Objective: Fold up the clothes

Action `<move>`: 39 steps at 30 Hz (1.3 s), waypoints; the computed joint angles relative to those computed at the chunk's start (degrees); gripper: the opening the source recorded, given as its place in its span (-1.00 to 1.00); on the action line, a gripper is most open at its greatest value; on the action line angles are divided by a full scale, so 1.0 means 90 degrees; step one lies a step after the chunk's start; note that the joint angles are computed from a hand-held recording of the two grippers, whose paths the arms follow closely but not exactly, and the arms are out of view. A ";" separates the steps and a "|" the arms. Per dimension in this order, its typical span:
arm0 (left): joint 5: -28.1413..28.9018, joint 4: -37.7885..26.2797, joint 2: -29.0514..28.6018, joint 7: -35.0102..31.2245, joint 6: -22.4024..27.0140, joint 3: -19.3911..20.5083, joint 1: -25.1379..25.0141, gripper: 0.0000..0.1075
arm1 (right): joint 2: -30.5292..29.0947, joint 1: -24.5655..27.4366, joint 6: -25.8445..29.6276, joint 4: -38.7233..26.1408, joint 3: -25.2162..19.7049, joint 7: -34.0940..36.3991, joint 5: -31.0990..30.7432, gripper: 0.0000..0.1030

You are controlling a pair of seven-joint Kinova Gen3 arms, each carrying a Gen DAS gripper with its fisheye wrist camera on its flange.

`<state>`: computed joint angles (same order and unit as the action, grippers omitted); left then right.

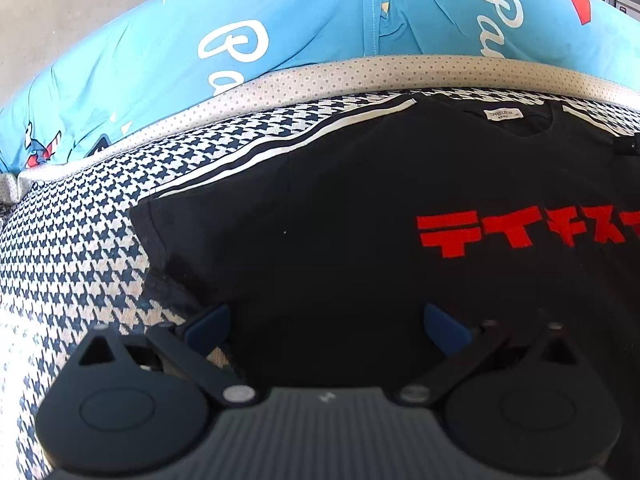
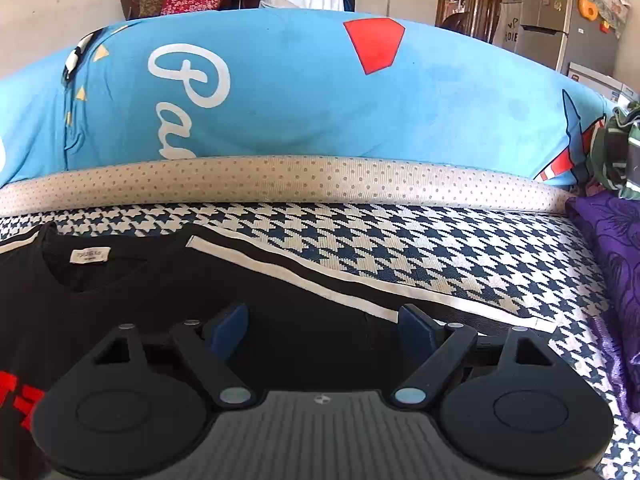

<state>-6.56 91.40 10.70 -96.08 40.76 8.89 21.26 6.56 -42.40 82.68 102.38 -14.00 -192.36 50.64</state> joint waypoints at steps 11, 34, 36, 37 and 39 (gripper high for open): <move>0.1448 0.0727 -0.0659 -0.1559 -0.0198 0.0229 -0.0457 0.92 | -0.0826 -0.0167 -0.0642 0.0402 -0.0746 -0.0371 -0.0430 0.60; 0.3316 0.2152 -0.1916 -0.3752 0.0258 -0.0408 -0.0735 0.92 | -0.0574 -0.1354 0.1441 0.0091 -0.1278 -0.1528 -0.1829 0.65; 0.3380 0.2275 -0.2026 -0.3914 0.0239 -0.0476 -0.0779 0.92 | -0.0568 -0.1381 0.1572 0.0138 -0.1246 -0.1697 -0.1873 0.65; 0.3405 0.2331 -0.2078 -0.3982 0.0233 -0.0508 -0.0798 0.92 | -0.0544 -0.1392 0.1627 0.0140 -0.1228 -0.1721 -0.1880 0.66; 0.3378 0.2424 -0.2188 -0.4031 0.0236 -0.0555 -0.0849 0.92 | -0.0496 -0.1421 0.1730 0.0142 -0.1199 -0.1773 -0.1894 0.69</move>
